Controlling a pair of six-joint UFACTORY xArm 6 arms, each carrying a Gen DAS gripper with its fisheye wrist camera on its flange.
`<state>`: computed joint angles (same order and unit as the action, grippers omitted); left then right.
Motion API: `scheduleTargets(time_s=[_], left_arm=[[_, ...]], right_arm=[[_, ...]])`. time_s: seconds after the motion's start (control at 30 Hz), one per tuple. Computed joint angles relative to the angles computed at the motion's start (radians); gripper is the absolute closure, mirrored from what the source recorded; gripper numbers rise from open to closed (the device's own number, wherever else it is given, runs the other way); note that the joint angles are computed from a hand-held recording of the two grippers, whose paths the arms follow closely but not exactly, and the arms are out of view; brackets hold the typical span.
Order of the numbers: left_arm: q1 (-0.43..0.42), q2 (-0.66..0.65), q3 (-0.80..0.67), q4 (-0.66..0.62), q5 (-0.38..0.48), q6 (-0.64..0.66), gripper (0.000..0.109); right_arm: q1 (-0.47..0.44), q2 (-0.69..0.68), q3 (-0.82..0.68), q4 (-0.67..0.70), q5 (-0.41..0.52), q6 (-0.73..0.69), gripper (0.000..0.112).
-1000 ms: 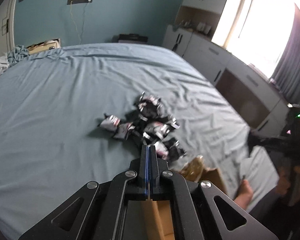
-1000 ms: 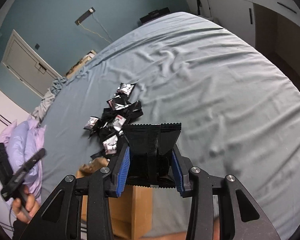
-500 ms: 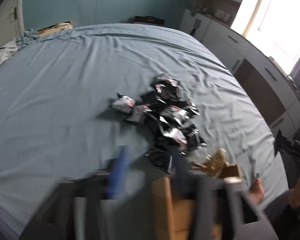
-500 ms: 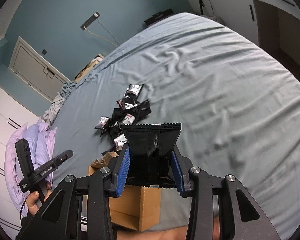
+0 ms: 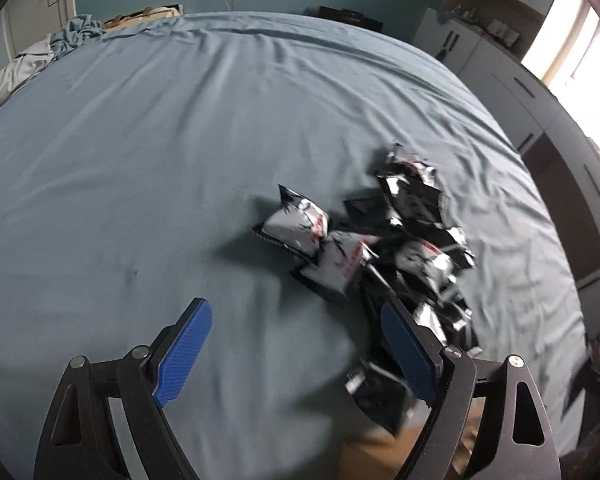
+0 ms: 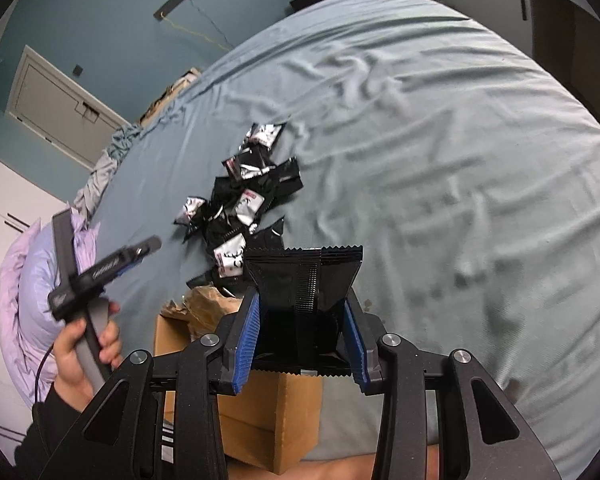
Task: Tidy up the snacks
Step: 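Grasp a white deer-print packet with the left tool while the right tool holds the black packet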
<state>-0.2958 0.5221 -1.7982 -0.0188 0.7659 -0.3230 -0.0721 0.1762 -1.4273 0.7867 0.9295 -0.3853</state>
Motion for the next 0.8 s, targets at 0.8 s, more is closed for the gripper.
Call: scheduleTargets(time_s=[0.8], left_arm=[[0.095, 0.275, -0.292, 0.045, -0.237, -0.285, 0.020]], right_arm=[[0.022, 0.185, -0.185, -0.059, 0.131, 0.064, 0.075]])
